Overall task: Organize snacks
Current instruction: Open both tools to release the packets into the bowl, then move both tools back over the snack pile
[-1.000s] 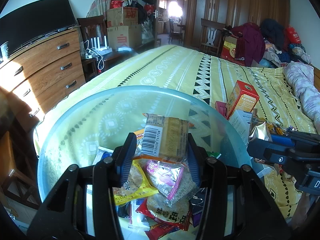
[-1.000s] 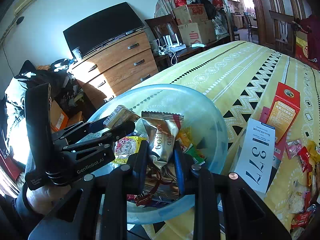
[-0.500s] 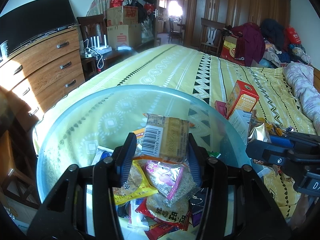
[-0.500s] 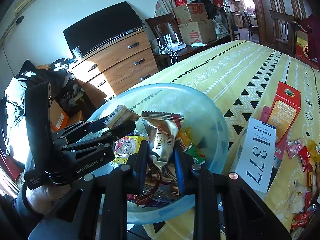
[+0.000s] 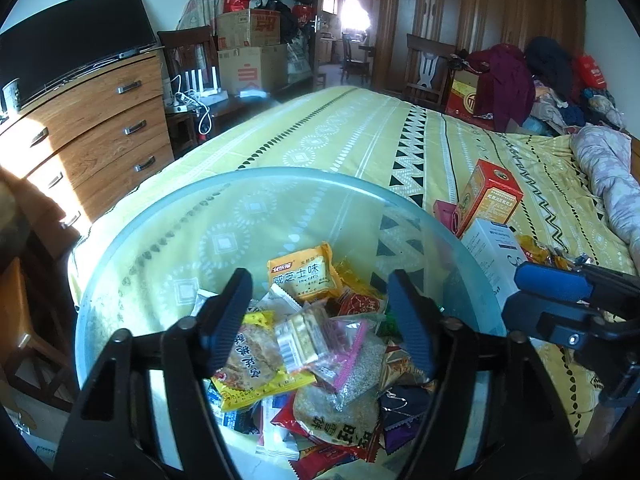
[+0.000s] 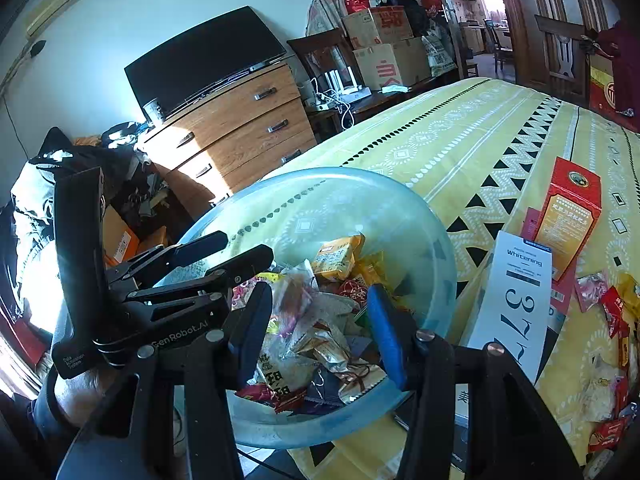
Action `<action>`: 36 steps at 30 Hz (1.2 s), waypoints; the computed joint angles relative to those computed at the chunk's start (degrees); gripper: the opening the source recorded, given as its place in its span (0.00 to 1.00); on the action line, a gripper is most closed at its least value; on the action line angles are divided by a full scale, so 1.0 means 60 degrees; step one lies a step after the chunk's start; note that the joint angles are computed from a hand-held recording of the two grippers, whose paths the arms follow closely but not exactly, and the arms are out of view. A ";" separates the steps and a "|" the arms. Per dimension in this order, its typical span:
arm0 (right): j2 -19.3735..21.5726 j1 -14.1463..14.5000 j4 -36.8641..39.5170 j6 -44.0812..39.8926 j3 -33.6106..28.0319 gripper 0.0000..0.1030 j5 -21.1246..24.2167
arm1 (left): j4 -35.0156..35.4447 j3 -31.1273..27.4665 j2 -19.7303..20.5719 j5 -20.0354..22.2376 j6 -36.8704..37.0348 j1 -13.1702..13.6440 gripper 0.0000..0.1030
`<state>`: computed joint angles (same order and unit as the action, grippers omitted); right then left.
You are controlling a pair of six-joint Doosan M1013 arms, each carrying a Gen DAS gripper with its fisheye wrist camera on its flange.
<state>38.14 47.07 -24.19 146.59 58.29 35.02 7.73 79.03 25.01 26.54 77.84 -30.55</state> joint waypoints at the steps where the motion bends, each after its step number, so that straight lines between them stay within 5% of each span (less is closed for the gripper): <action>1: -0.0024 0.0001 -0.0034 0.0057 0.0032 0.58 0.0001 | -0.0054 -0.0080 0.0039 0.0057 0.0079 0.0039 0.79; 5: -0.0182 0.0023 -0.0445 0.0615 0.0271 0.82 0.0019 | 0.0638 -0.0031 -0.0016 0.0010 -0.0677 -0.0030 0.92; 8: -0.0442 0.0066 -0.0906 0.1210 0.0676 0.83 -0.0046 | 0.1081 -0.0048 -0.0046 0.0039 -0.1123 -0.0110 1.00; 16: -0.1344 0.0273 -0.2384 0.3139 0.2075 0.86 0.0327 | 0.1230 -0.0092 -0.0094 -0.0033 -0.0907 -0.0657 1.00; 36: -0.3931 0.0985 -0.5087 0.7996 0.5900 0.96 0.2537 | -0.0482 -0.0358 0.0199 0.0731 0.2046 -0.2498 1.00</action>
<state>14.55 52.99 -54.72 194.57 93.69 50.24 4.84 76.88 26.20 30.93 90.12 -45.54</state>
